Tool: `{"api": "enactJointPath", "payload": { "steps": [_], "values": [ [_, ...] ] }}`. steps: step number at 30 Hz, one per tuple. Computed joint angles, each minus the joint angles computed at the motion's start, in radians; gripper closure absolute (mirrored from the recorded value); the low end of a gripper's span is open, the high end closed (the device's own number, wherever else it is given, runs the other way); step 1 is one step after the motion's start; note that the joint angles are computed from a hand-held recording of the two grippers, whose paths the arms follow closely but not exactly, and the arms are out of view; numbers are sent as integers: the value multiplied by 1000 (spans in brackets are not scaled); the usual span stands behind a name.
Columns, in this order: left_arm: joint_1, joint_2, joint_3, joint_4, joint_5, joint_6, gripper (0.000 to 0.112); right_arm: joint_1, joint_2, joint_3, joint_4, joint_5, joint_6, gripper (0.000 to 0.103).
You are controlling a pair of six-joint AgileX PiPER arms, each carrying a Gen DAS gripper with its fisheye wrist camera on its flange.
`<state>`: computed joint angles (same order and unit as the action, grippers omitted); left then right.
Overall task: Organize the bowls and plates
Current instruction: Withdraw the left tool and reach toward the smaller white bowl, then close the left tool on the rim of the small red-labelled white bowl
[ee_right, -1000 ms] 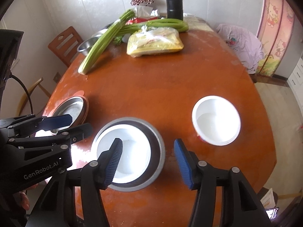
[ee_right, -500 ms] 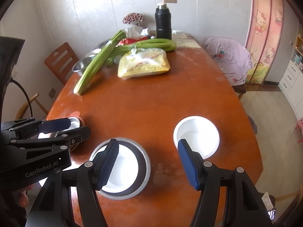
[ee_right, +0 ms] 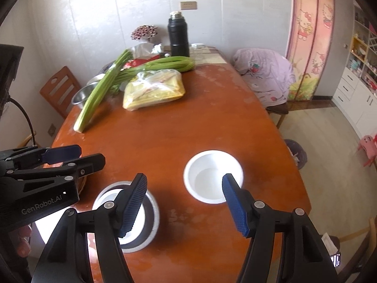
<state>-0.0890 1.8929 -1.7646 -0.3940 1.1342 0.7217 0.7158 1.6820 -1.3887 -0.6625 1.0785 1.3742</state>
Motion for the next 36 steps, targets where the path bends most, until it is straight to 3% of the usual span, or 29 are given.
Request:
{"api": "enactJointPath", "payload": {
  "steps": [14,36],
  "values": [
    [-115,55,-38,51,-12,-66,66,-67,-80,127,4,-31,40,31],
    [-240,257,-218,174,27,-186,66,-276,-53,231,150,-206,-90,28]
  ]
}}
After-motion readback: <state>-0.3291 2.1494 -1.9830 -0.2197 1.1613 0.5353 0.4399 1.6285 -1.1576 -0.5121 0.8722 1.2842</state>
